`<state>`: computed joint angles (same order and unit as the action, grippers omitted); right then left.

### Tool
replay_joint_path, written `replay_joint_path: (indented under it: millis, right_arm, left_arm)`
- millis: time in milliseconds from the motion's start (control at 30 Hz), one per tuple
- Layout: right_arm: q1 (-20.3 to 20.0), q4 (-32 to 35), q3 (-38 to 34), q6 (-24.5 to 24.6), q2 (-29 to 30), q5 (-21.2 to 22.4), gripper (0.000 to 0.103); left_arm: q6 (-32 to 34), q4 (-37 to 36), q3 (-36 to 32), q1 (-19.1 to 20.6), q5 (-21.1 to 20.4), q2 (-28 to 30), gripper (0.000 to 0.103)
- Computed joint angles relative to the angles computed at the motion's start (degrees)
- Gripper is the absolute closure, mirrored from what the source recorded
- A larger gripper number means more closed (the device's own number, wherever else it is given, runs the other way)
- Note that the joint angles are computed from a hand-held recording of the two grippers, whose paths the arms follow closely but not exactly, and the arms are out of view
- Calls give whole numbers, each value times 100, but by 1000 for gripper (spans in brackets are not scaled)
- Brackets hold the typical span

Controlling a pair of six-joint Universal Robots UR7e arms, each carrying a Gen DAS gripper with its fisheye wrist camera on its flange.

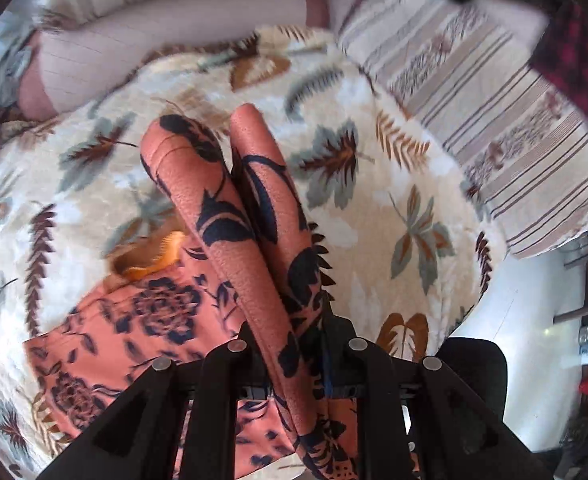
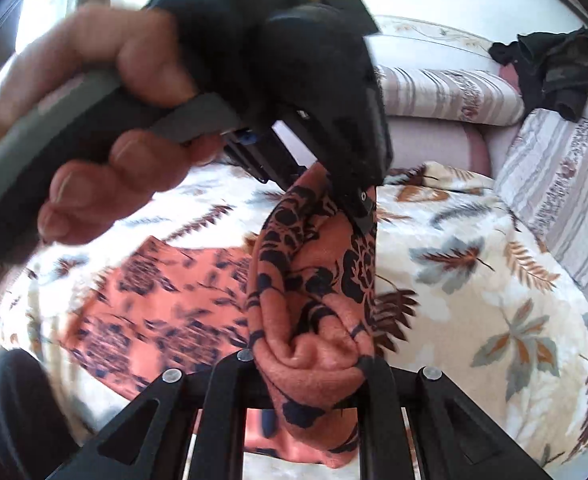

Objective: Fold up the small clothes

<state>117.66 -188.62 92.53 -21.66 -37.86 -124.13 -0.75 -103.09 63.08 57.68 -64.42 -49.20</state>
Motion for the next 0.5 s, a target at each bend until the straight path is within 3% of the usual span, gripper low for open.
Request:
replay_joint_path:
  millis: [100,233,333,433,500]
  right_arm:
    - [265,345,-491,-19,262,222,90]
    - [520,952,-1300,-58,911,331,90]
    - [515,1869,-1917,297,1459,301,89]
    - [319,3125,-2358,1109,1830,505,89]
    - [263,3287,-2366,1251,1941,530,89]
  left_arm:
    - [237,-446,317,194,-252,-616,85]
    - [682,-1149,752,830,-919,-1245,85]
    - [380,-1328,863,1542,-1198,-1229,84]
    - [-211,-1087,929,2163,-1212,-1088,84]
    - [-33,-1619,1286,2330,-1654,-1255,84]
